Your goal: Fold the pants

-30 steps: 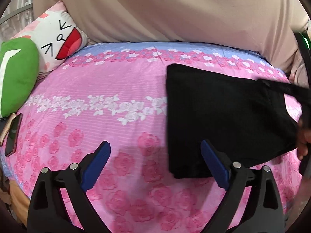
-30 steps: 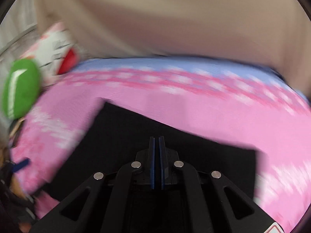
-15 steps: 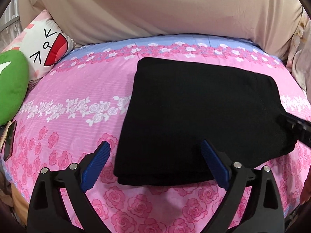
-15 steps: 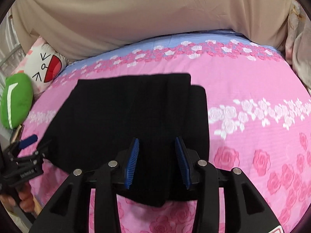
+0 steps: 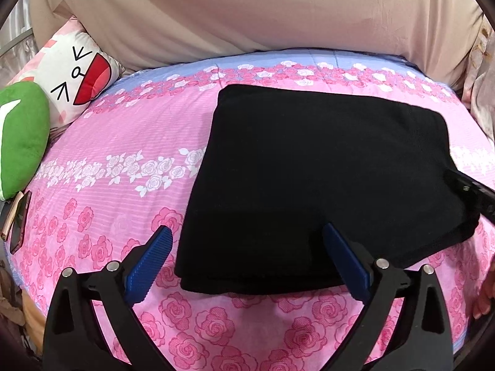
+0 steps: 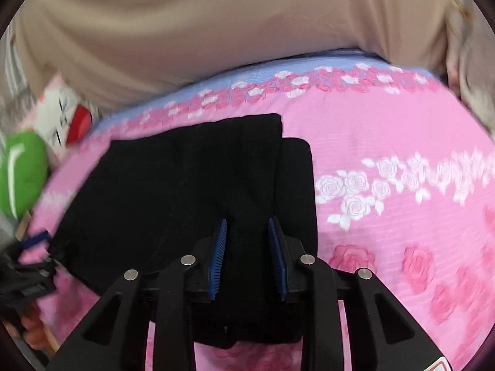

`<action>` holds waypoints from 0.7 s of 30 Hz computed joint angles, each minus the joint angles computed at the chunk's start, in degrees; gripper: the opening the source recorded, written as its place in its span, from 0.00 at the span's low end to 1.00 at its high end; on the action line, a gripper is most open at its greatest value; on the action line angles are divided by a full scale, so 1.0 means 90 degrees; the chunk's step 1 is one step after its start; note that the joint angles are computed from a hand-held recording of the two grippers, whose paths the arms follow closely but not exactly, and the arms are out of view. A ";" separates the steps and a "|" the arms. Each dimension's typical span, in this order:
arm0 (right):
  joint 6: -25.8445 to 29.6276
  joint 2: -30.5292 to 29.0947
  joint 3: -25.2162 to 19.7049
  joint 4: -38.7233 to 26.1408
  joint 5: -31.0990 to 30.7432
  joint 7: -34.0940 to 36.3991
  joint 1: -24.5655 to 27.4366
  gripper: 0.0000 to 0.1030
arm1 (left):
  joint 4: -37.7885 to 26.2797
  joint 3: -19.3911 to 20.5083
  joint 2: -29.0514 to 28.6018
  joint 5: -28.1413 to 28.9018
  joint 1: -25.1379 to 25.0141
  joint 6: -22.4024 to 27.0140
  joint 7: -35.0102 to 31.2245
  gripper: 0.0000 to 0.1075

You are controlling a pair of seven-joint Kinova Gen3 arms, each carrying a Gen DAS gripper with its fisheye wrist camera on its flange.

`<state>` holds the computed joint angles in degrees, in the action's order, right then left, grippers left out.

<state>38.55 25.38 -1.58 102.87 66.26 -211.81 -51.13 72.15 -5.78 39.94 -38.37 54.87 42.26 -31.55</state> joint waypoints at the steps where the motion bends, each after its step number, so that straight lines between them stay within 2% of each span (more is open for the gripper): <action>1: -0.0028 -0.0083 0.0004 0.0070 0.0043 -0.0137 -0.0028 0.25 | 0.0020 0.0129 -0.0013 -0.0079 -0.0082 0.0022 0.0029 0.89; 3: 0.0227 -0.0269 0.0133 0.0160 0.0069 -0.0343 -0.0321 0.25 | 0.0262 0.0581 -0.0180 -0.0476 -0.0370 -0.0029 0.0388 0.89; 5: 0.0736 -0.0417 -0.0087 0.0183 0.0062 -0.0281 -0.0417 0.29 | 0.0752 0.1106 -0.0530 -0.0624 -0.0872 -0.0458 0.0531 0.89; 6: 0.0882 -0.0483 -0.0330 0.0228 0.0082 -0.0356 -0.0303 0.40 | 0.0983 0.1369 -0.0690 -0.0548 -0.1167 -0.0717 0.0447 0.90; 7: 0.0925 -0.0583 -0.0625 0.0342 0.0121 -0.0530 -0.0127 0.57 | 0.1161 0.1607 -0.0797 -0.0368 -0.1462 -0.0976 0.0260 0.91; 8: 0.0864 -0.0650 -0.0905 0.0458 0.0251 -0.0732 0.0107 0.61 | 0.1317 0.1841 -0.0877 -0.0109 -0.1757 -0.1235 0.0001 0.91; 10: 0.0481 -0.0783 -0.1112 0.0772 0.0447 -0.1171 0.0312 0.62 | 0.1596 0.2305 -0.0935 0.0352 -0.2347 -0.1753 -0.0517 0.91; 13: -0.0160 -0.0848 -0.0958 0.1132 0.0744 -0.1944 0.0328 0.65 | 0.1764 0.3018 -0.0781 0.1129 -0.3232 -0.2163 -0.1125 0.91; 16: -0.0299 -0.0686 -0.1444 0.1225 0.1115 -0.2600 0.0762 0.67 | 0.1974 0.3746 -0.0572 0.1906 -0.4116 -0.2632 -0.1516 0.91; 17: -0.0410 -0.0654 -0.1451 0.1283 0.1284 -0.2847 0.0791 0.68 | 0.2030 0.4011 -0.0516 0.2165 -0.4411 -0.2692 -0.1775 0.91; 21: -0.1275 -0.0612 -0.1167 0.1434 0.2311 -0.3883 0.0873 0.82 | 0.2235 0.5039 -0.0227 0.2899 -0.5418 -0.3141 -0.2800 0.91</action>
<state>27.07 19.87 -12.08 115.77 87.06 -246.75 -43.28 92.27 39.57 37.91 -12.28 6.11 13.99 -56.75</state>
